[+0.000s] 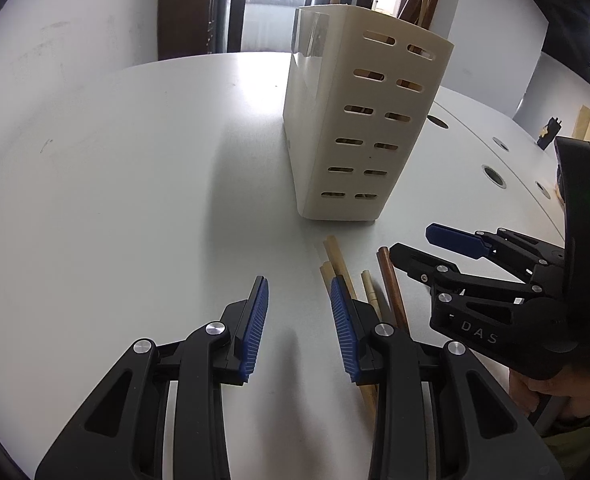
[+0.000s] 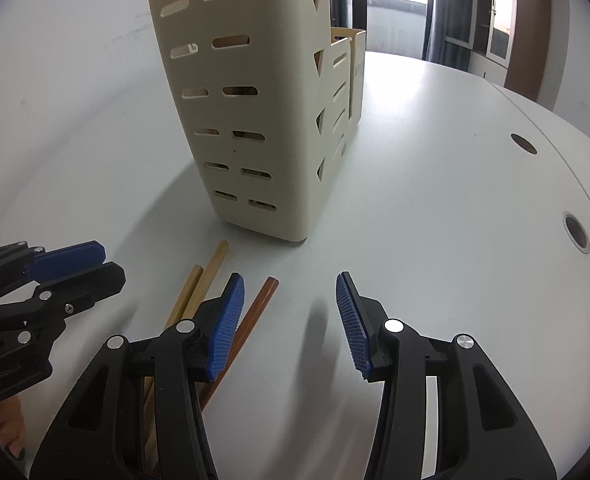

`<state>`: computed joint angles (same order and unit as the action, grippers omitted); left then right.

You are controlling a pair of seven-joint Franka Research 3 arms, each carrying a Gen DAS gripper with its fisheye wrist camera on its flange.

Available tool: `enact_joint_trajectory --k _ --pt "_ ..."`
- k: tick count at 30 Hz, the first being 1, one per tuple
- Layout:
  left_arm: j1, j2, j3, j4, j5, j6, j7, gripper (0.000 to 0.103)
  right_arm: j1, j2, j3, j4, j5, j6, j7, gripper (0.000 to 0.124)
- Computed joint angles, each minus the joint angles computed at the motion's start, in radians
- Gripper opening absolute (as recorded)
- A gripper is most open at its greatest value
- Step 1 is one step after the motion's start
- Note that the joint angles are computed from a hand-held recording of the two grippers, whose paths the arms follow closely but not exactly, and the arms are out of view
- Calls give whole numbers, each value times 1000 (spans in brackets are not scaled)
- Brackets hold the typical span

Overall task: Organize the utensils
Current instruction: 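Withdraw the right gripper and lower it to the remaining chopsticks, then close the right gripper on another dark brown chopstick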

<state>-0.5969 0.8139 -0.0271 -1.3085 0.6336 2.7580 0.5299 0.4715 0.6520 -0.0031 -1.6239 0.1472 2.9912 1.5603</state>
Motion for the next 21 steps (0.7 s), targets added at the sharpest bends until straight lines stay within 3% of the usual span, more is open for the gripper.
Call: enact_joint_trajectory --k 10,16,21 --pt "-20 40 15 59 9 -44 -12 32 1 17 5 14 -6 -42 0 45" --pt "-9 56 -8 78 -7 -53 24 32 12 12 -2 -2 -15 -38 4 42" --pt "-13 108 -21 157 -37 -94 80 32 7 -4 10 -32 -12 -23 0 32"
